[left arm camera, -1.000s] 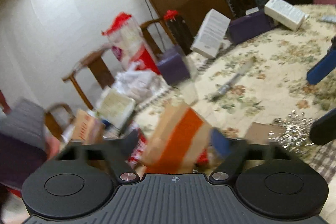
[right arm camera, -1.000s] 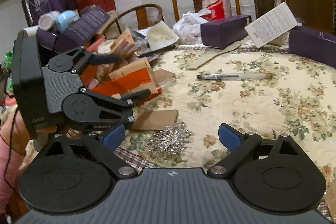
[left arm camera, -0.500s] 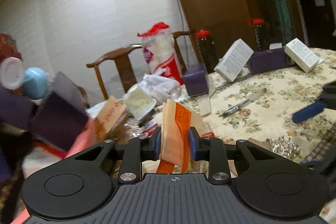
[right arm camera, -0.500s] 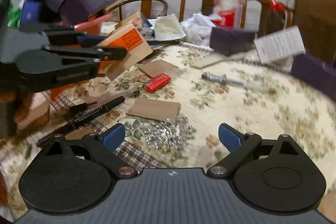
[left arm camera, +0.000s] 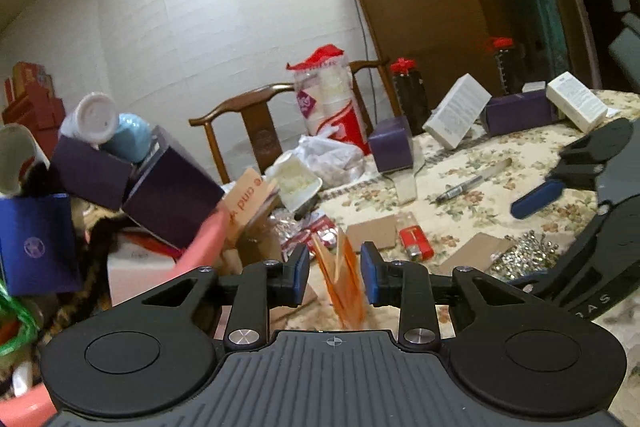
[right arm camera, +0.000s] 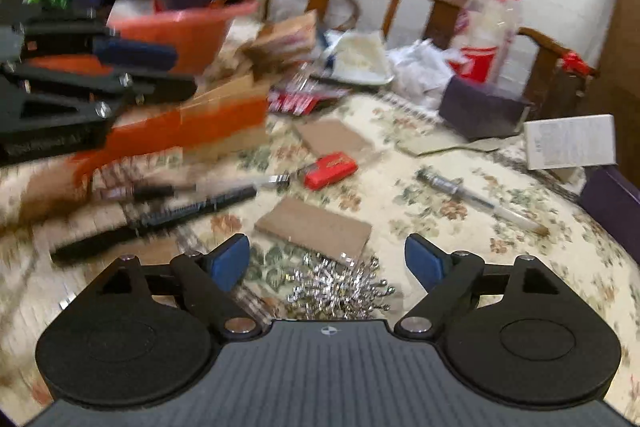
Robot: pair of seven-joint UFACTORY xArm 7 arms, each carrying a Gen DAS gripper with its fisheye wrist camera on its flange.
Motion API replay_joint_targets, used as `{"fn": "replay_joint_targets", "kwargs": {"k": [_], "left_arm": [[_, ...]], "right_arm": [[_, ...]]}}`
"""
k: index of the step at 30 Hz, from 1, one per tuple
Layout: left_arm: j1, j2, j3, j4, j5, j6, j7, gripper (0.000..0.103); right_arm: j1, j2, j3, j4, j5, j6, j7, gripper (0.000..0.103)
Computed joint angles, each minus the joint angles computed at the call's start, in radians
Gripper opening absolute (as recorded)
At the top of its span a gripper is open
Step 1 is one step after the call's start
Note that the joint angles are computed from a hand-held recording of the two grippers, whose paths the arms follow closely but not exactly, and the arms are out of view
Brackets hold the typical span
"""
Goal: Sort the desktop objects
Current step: 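Carry the orange paper strip with the left gripper over the pink basin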
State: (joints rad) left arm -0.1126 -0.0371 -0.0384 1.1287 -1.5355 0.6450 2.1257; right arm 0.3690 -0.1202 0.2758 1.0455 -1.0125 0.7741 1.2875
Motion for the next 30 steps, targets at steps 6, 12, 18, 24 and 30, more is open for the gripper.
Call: {"fn": "replay_joint_targets", "kwargs": {"k": [6, 12, 18, 24, 30], "left_arm": [[-0.013, 0.031, -0.018, 0.012, 0.052, -0.050, -0.021, 0.034], [-0.012, 0.087, -0.032, 0.055, 0.124, -0.067, -0.105, 0.065], [-0.013, 0.111, -0.059, 0.070, 0.233, -0.094, -0.170, 0.065], [-0.007, 0.132, -0.066, 0.104, 0.284, -0.094, -0.293, 0.005], [0.011, 0.092, -0.060, 0.073, 0.194, -0.051, -0.220, 0.003]], "right_arm": [[-0.030, -0.006, -0.034, -0.019, 0.018, -0.111, -0.084, 0.097], [-0.101, 0.003, -0.079, -0.066, 0.073, -0.358, -0.031, 0.097], [-0.114, -0.008, -0.043, -0.062, 0.052, -0.328, 0.011, 0.076], [-0.112, -0.016, -0.025, -0.065, 0.011, -0.298, 0.074, 0.074], [-0.108, -0.046, -0.007, -0.083, -0.006, -0.285, 0.111, 0.074]]}}
